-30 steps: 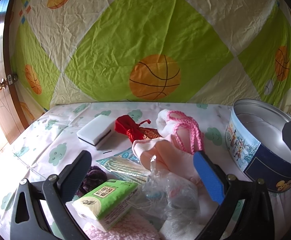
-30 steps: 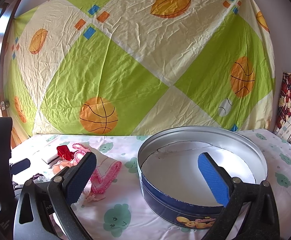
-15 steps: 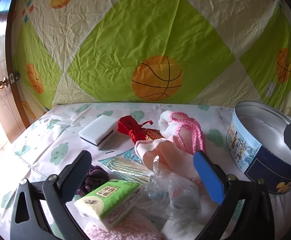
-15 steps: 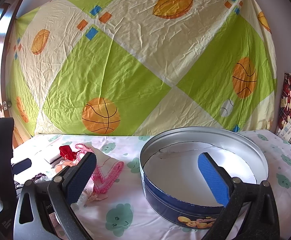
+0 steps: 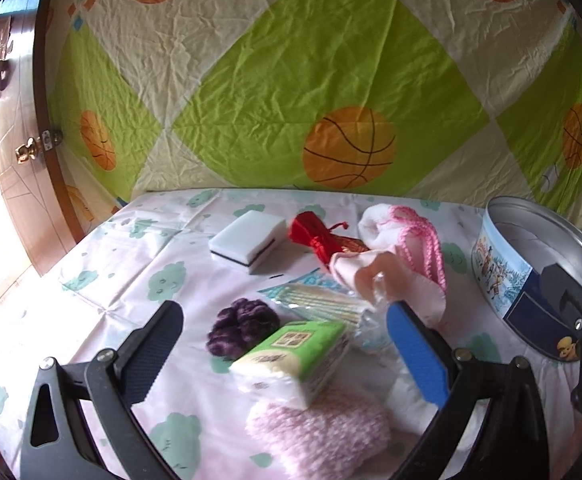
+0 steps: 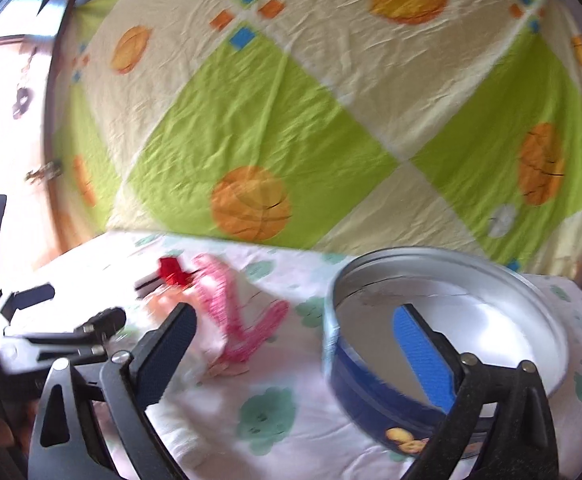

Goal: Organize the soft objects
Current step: 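Grasp the white rolled towel with the right tool while the left tool grasps the pink fuzzy sock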

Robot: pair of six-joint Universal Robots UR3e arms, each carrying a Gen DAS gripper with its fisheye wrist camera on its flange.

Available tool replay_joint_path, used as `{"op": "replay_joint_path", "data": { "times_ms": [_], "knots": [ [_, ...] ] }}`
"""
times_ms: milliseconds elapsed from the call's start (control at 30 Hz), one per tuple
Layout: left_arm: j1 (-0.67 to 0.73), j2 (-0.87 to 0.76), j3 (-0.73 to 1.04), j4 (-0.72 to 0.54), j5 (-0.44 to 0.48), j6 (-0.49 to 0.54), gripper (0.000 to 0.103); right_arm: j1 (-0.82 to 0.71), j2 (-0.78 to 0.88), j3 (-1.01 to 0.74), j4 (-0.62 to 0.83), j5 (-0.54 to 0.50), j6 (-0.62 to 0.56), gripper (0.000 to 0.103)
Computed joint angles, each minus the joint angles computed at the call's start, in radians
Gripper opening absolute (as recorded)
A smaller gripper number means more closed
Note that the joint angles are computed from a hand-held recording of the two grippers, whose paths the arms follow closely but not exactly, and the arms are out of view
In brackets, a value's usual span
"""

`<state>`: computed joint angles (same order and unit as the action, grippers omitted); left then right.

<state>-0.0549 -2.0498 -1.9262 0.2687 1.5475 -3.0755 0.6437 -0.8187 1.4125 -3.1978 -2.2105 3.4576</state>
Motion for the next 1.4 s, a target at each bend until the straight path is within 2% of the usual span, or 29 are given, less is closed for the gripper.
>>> {"op": "replay_joint_path", "data": {
  "times_ms": [133,200,267,300,333,500,567,600,633,700,800,867,1000,1067,1200,1233,1367,1400],
  "knots": [
    [0.094,0.091,-0.113,-0.010,-0.061,0.068,0.103,-0.031,-0.019,-0.013,0.115,0.239,-0.071,0.082],
    [0.122,0.119,-0.163,0.006,-0.072,0.097,0.103,-0.041,-0.013,-0.030,0.164,0.339,-0.096,0.080],
    [0.149,0.146,-0.208,0.006,-0.085,0.138,0.103,-0.038,0.006,-0.072,0.242,0.381,-0.122,0.069],
    [0.160,0.158,-0.224,-0.003,-0.098,0.154,0.103,-0.033,0.020,-0.097,0.276,0.387,-0.135,0.060],
    [0.174,0.170,-0.241,-0.011,-0.119,0.168,0.103,-0.033,0.030,-0.117,0.313,0.402,-0.150,0.057],
    [0.195,0.198,-0.271,-0.072,-0.207,0.198,0.103,-0.052,0.067,-0.191,0.477,0.518,-0.176,0.057],
    [0.184,0.195,-0.253,-0.119,-0.229,0.200,0.103,-0.057,0.061,-0.199,0.522,0.513,-0.168,0.049],
    [0.174,0.190,-0.242,-0.134,-0.229,0.193,0.103,-0.062,0.050,-0.180,0.512,0.523,-0.160,0.039],
    [0.164,0.182,-0.234,-0.141,-0.230,0.187,0.103,-0.068,0.037,-0.167,0.515,0.529,-0.158,0.036],
    [0.146,0.174,-0.220,-0.159,-0.227,0.172,0.103,-0.073,0.018,-0.146,0.519,0.529,-0.159,0.033],
    [0.120,0.158,-0.181,-0.217,-0.234,0.146,0.103,-0.089,-0.055,-0.042,0.444,0.543,-0.164,0.032],
    [0.096,0.137,-0.150,-0.236,-0.216,0.119,0.103,-0.121,-0.120,0.060,0.363,0.614,-0.183,0.033],
    [0.039,0.076,-0.071,-0.269,-0.130,0.061,0.103,-0.207,-0.260,0.303,0.167,0.821,-0.212,0.033],
    [0.027,0.050,-0.029,-0.311,-0.112,0.031,0.102,-0.231,-0.300,0.368,0.114,0.882,-0.212,0.033],
    [0.016,0.004,0.036,-0.390,-0.117,0.000,0.088,-0.234,-0.319,0.395,0.058,0.852,-0.161,0.033],
    [0.012,-0.003,0.050,-0.409,-0.113,-0.001,0.077,-0.232,-0.311,0.388,0.050,0.834,-0.148,0.033],
    [0.035,0.007,0.012,-0.360,-0.165,0.013,0.053,-0.240,-0.299,0.393,0.015,0.784,-0.112,0.033],
    [0.052,0.014,-0.002,-0.352,-0.193,0.018,0.041,-0.238,-0.298,0.393,0.008,0.768,-0.103,0.033]
  ]
}}
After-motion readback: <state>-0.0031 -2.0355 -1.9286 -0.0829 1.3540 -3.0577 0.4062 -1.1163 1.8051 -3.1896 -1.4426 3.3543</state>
